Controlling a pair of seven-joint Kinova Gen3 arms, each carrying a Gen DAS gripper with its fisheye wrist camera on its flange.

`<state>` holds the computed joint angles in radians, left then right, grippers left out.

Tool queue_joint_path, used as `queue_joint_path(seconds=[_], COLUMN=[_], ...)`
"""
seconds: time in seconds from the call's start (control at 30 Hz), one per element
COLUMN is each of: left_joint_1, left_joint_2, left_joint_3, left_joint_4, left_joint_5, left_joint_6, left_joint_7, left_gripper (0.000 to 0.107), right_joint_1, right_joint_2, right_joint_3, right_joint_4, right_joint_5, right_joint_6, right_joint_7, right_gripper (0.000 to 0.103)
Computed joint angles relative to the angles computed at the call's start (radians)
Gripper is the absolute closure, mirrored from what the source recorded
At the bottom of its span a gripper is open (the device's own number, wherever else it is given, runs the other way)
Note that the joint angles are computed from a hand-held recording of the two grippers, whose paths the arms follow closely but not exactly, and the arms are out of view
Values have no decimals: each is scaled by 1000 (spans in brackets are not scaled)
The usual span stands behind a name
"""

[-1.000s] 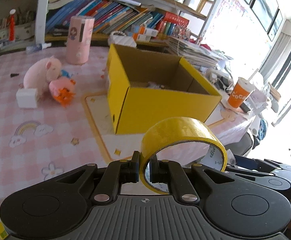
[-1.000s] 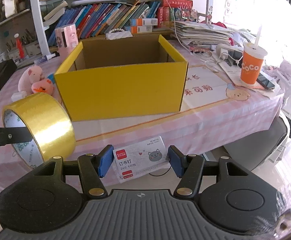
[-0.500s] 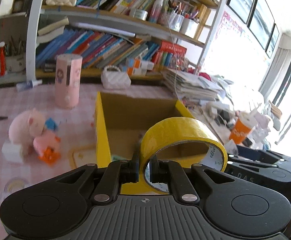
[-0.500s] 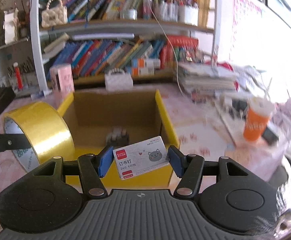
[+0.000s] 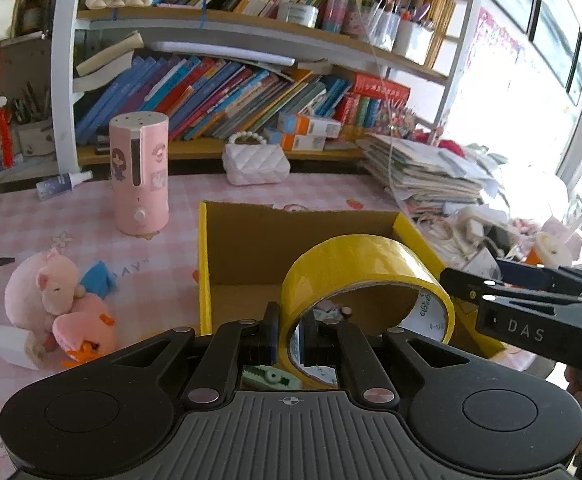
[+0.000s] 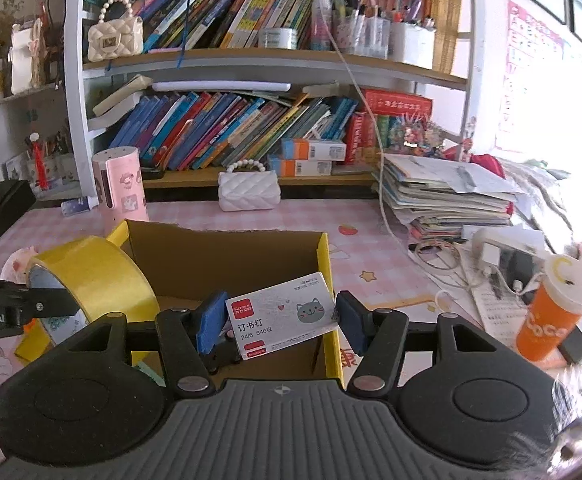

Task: Organize objects
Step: 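Lower the tape roll and white card with both tools into the yellow box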

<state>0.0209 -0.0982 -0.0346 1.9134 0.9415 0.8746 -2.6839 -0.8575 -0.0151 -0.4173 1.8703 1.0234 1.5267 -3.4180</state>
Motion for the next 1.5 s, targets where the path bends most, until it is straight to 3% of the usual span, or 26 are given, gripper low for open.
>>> queue_joint_path(seconds=[0.43,0.67,1.1,1.5], left_joint_1=[79,122,177,185], left_joint_2=[52,56,68,76], left_joint_3=[89,116,139,147], left_joint_4=[-20,-12,-8,-8], left_joint_5=[-205,-320,-452,-486], left_joint_6=[-181,-257,-292,-310], left_joint_7=[171,209,210,240], left_gripper=[100,99,96,94], right_joint_1=[176,252,303,347], right_joint_2=[-56,-55,-12,4], right_joint_3=[76,107,143,183], right_joint_4=[63,63,25,-20], right_joint_5=[-37,-112,-247,-403], right_joint_6=[-333,-469,-568,-597], right_joint_7=[244,468,883,1071], right_gripper=[46,46,46,46])
